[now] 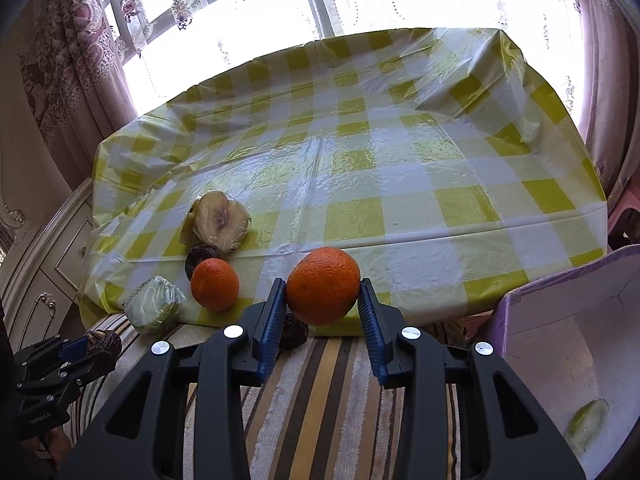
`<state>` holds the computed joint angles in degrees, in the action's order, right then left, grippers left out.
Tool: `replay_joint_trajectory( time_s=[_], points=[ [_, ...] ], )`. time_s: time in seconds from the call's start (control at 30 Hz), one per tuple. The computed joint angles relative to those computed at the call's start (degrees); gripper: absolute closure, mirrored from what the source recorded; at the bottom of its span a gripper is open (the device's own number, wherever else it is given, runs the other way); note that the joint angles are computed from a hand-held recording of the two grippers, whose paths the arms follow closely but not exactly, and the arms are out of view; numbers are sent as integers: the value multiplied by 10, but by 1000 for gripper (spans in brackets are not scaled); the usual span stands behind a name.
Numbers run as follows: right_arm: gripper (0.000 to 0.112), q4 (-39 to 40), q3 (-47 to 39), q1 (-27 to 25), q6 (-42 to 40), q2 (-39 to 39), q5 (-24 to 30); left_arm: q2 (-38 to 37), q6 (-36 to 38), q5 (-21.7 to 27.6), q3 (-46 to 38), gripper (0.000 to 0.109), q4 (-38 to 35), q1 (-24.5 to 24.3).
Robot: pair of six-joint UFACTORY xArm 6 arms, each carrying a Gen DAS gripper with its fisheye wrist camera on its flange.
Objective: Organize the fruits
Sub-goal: 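Carry both fruits into the white box while both tools open to release them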
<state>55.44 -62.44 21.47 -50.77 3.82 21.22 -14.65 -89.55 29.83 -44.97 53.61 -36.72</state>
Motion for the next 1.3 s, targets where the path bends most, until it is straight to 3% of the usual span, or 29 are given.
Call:
replay_joint_trajectory(
  time_s=[0.3, 0.7, 0.97, 1.17, 1.3],
  points=[
    [75, -36, 36, -47, 25, -32, -30, 83, 79, -25, -88, 69, -20, -9],
    [75, -111, 62, -106, 90, -31, -84, 270, 289, -59, -294, 69, -140, -23],
    [76, -291, 75, -140, 251, -14, -123, 398, 437, -39, -459, 69, -253, -37],
    [75, -424, 61, -177, 378, 8, -109, 498, 534, 3, -596, 69, -329, -46],
    [75, -489, 35, -195, 444, 33, -84, 577, 599, 58, -715, 69, -375, -50]
  ],
)
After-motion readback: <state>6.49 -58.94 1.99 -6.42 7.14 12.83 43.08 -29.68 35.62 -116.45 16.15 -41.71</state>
